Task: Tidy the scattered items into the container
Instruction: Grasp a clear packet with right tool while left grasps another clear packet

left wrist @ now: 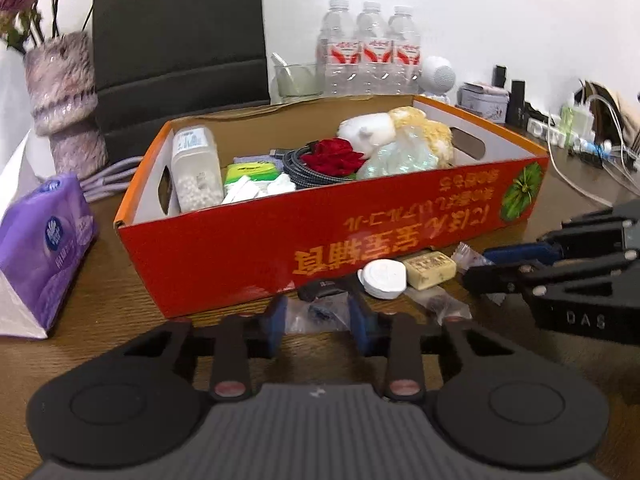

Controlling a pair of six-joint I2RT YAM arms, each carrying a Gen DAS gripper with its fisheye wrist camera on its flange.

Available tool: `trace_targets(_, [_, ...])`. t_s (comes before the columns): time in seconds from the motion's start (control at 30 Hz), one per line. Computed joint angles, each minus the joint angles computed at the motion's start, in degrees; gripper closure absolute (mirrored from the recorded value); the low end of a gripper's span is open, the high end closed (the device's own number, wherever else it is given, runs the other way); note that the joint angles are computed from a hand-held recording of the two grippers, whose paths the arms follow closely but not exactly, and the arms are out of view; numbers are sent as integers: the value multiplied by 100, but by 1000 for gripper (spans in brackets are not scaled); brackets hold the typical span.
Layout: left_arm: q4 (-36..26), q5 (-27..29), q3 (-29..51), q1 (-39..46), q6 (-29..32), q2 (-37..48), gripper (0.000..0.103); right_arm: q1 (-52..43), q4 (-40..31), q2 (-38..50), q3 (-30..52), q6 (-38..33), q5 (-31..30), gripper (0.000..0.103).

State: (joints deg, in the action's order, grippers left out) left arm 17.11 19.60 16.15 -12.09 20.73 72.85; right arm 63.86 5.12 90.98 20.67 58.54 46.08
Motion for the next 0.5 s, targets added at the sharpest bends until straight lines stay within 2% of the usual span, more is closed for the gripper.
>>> trace_targets(0.17, [401,-1014,-614,-580,402,-668,73,310,-614,214,264,374,284,88])
trace_targets(0.23, [416,-1232,-789,-661,485,-908,77,403,-823,278,357,536,367,88])
trace_targets(0.27, [344,-1223,-842,-644,523,-1037,87,445,-903,295,390,612,409,88])
trace_targets(0.33, [153,-902,-899,-378,524,-1297,91,579,-1114,261,451,782,573,88])
trace_targets(0.43, [29,-555,-965,2,505,-1574,93,948,-1756,92,600,1316,1020,88])
trace_targets(0.5, [-224,-468,-1083,176,336,-2060,93,1287,-2350,13,718,1941,1385,88])
